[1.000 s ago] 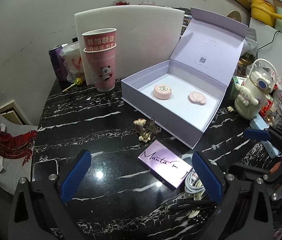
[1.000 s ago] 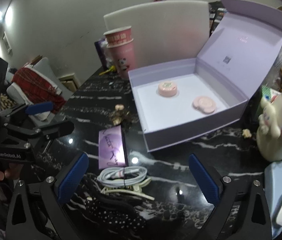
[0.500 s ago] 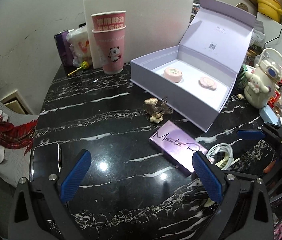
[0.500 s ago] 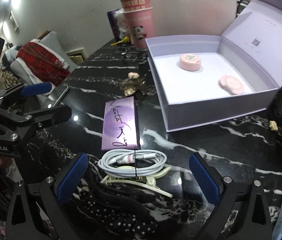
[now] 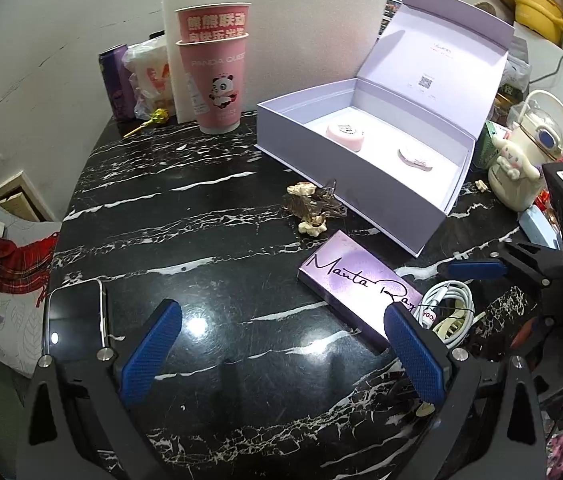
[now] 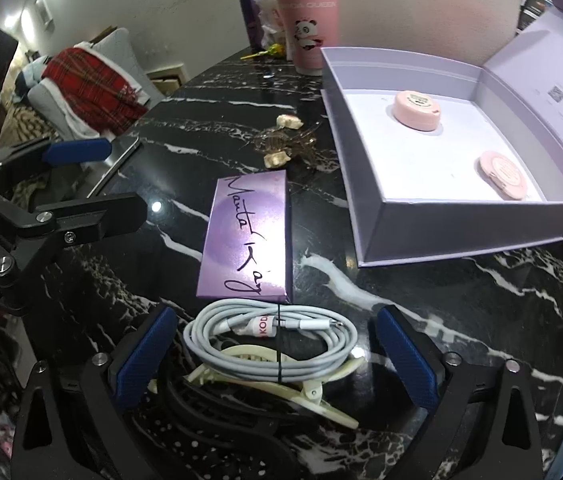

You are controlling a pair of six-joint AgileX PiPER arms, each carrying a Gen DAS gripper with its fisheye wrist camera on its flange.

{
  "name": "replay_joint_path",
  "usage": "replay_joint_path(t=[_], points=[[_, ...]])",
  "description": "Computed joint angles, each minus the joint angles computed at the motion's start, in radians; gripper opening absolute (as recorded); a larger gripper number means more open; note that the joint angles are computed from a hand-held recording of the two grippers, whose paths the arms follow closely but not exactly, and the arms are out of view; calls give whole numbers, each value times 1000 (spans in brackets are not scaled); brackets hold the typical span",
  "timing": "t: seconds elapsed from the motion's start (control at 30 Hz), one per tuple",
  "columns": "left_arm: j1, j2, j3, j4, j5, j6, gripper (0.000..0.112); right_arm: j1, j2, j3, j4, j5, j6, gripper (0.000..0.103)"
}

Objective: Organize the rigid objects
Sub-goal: 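Grasp the white coiled cable with the right gripper, then grasp the purple Manta Ray card with the left gripper while the right holds the cable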

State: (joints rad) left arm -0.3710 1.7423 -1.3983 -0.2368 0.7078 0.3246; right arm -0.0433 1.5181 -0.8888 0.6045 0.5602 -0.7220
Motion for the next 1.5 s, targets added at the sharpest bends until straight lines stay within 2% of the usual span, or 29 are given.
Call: replay_joint_path(t=[0.07, 0.37, 0.63, 0.83, 1.0, 1.17, 1.33, 1.5], points=[[-7, 8, -7, 1, 0, 14, 103, -7, 3, 0, 24, 8, -35, 82], [-31, 64, -54, -66, 15, 103, 103, -87, -32, 29, 139, 44, -153, 81], [-42, 148, -147, -179, 78, 199, 103, -248, -85, 66, 262, 126, -251, 81], [-61, 204, -235, -159, 128, 236, 103, -292, -80, 69, 294, 160, -288, 81], [-67, 278, -347, -155, 259, 359, 103, -301, -64, 61, 314, 176, -301, 81], [-98, 328, -423, -85, 339, 371, 103, -296, -46, 51, 317, 178, -302, 81], [-135, 294, -355, -8, 274, 410, 103, -297, -47, 44, 312, 186, -296, 81], [-124, 287, -336, -41, 257, 443, 103, -287, -37, 33, 298, 178, -285, 81]])
